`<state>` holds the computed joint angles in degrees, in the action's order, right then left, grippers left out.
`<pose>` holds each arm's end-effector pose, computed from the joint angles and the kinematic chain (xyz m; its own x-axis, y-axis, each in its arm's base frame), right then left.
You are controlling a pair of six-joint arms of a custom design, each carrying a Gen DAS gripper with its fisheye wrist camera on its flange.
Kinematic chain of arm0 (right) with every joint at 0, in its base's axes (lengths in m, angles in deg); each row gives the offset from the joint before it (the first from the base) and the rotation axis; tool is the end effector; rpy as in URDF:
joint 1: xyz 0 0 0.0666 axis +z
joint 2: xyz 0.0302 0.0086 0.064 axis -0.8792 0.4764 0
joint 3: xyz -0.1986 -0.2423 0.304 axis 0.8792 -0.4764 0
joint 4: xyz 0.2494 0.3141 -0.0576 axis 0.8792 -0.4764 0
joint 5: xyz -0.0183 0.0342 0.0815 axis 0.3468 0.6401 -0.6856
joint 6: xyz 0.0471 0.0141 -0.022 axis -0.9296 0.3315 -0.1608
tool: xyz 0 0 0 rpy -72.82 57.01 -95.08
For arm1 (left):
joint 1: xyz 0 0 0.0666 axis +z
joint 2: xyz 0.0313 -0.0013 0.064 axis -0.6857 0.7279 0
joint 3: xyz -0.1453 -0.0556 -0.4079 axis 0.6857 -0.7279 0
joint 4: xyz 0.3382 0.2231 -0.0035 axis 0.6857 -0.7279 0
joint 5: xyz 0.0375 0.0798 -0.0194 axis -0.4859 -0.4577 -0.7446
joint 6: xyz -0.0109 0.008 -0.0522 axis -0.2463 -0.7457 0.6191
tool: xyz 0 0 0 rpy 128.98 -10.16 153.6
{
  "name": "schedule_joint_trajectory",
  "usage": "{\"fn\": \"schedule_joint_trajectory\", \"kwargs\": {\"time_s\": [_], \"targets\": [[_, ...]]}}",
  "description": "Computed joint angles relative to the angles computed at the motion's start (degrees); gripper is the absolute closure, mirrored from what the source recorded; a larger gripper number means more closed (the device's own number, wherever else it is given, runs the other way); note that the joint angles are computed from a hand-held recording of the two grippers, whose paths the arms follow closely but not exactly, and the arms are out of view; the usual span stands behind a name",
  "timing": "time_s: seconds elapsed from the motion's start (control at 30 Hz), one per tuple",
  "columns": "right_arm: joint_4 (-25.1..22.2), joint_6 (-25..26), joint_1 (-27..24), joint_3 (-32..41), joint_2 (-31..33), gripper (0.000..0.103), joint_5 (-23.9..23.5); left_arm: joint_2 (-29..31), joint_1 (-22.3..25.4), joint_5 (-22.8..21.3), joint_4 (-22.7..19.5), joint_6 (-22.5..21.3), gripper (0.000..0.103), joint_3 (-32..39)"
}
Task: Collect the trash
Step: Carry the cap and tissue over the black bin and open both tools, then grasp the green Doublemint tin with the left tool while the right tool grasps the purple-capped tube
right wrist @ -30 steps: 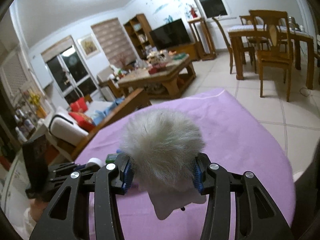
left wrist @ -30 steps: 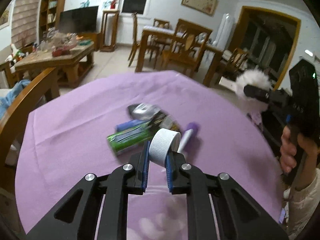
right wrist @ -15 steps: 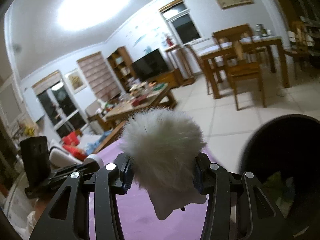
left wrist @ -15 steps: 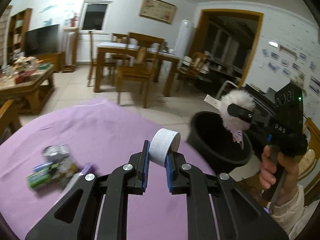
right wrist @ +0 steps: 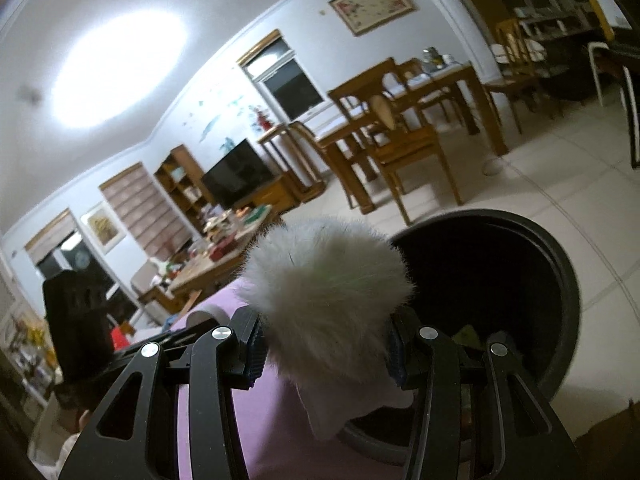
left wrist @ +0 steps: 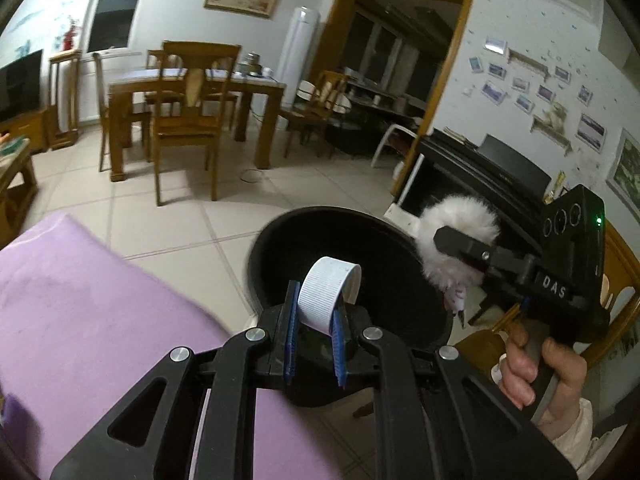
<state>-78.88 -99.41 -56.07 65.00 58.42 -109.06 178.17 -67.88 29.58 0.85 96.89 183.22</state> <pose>0.6082 0.0767 0.4948 -0.6037 0.2565 -0.7549 -0.3574 0.7593 0.5438 0.5788 -0.2705 0.5102 -0.6315 0.0542 -0.7735 0.3831 0.8891 -0.2505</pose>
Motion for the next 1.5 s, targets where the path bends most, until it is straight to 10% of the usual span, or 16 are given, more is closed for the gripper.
{"fn": "schedule_joint_trajectory", "kwargs": {"time_s": [0.73, 0.87, 1.5], "targets": [[1.45, -3.02, -4.54, -4.43, -0.13, 0.045, -1.55, 8.66, -3.46, 0.07, -7.17, -1.77, 0.084, 10.39], [1.48, -4.12, -3.35, -3.78, -0.43, 0.040, 0.21, 6.73, -2.97, -1.21, -4.50, 0.26, 0.020, 7.68], [-6.74, 1.79, 10.64, 6.35, 2.84, 0.036, 4.47, -12.49, 5.00, -7.69, 2.84, 1.41, 0.020, -15.14]]}}
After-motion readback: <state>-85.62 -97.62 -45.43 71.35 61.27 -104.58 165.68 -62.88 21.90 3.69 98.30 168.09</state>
